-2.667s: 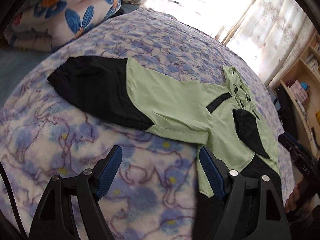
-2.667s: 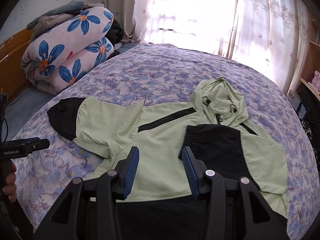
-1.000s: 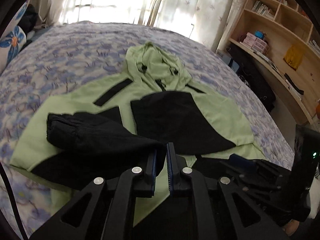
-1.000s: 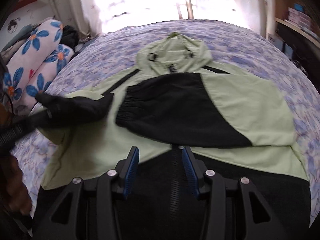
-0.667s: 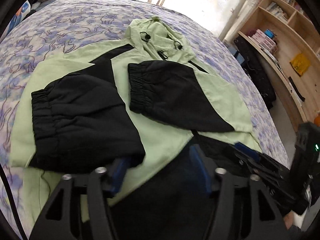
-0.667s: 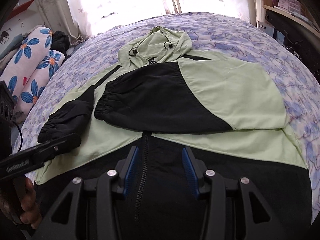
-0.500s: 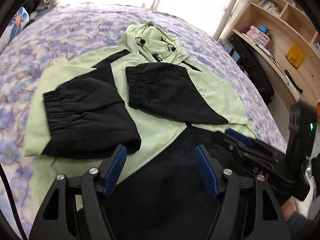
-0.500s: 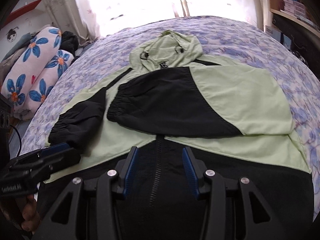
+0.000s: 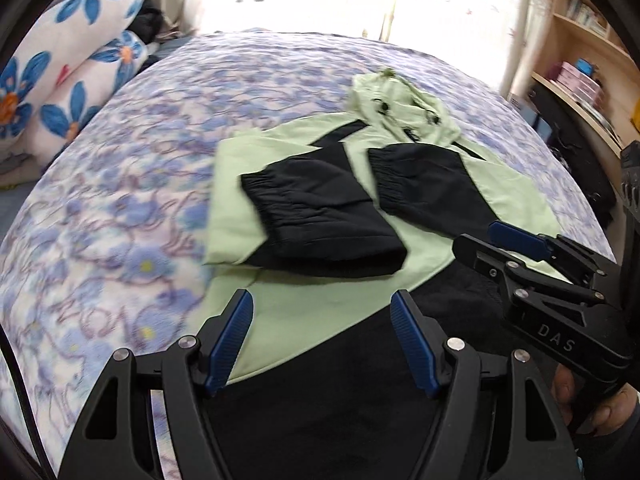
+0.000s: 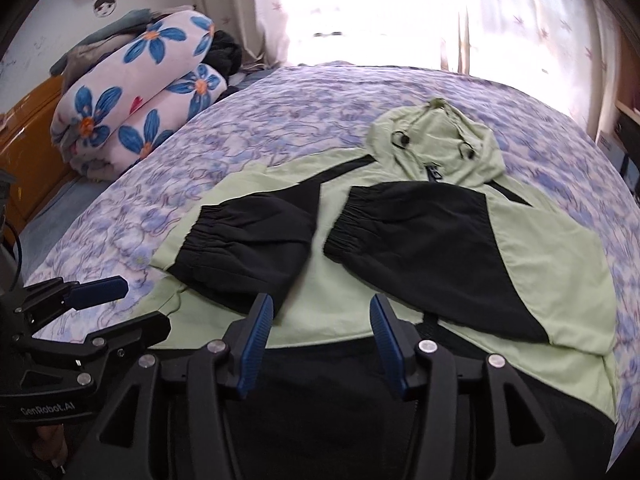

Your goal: Fold large clothes

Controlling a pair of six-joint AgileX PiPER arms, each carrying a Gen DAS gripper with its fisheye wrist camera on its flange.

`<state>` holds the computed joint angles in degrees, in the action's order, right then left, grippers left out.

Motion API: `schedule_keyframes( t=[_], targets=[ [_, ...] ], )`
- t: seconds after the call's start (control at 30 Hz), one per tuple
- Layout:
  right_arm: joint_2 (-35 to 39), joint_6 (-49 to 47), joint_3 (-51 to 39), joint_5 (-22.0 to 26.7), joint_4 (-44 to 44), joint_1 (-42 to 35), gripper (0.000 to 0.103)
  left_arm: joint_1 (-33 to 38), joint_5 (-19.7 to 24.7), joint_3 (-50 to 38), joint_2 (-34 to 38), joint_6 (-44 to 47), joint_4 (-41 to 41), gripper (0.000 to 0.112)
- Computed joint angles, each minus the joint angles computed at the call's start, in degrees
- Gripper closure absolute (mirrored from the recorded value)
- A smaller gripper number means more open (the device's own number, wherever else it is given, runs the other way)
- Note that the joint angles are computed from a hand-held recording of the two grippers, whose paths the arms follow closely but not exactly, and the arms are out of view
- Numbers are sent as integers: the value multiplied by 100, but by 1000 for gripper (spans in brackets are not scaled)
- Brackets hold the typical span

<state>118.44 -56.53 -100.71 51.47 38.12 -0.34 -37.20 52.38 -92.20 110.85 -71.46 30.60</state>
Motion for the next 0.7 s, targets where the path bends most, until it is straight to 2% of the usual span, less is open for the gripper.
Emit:
schedule_keyframes(
  t=[0.07,0.13,0.3,0.53,0.6,0.63,0.67,0.7],
  targets=[
    [-50,-122,79,-71,-70,113,41,38,-153,415,-213,-252,31,42],
    [-65,-213,129,-227,-199,252,38,88,-328,746,-370,-439,4,43],
    [86,-427,64,-531,-653,678,38,239,-648,1419,-649,-798,-107,43],
    [203,-895,516,-1635,-1356,1453,38,283,-834,1724,-732,-1001,-29,42],
    [324,-830,436,-1711,-1543,1597,38,292,-847,1721,-708,-998,-28,42],
    [371,-796,373,-1719,-1605,1634,38,292,-861,1733,-708,-1005,-34,42],
    [410,-716,270,-1689,-1626,1642,47,300,-885,1753,-707,-1009,-38,42],
    [483,-672,41,-1438,-1512,1597,60,305,-899,1765,-709,-1015,-35,42]
  ],
)
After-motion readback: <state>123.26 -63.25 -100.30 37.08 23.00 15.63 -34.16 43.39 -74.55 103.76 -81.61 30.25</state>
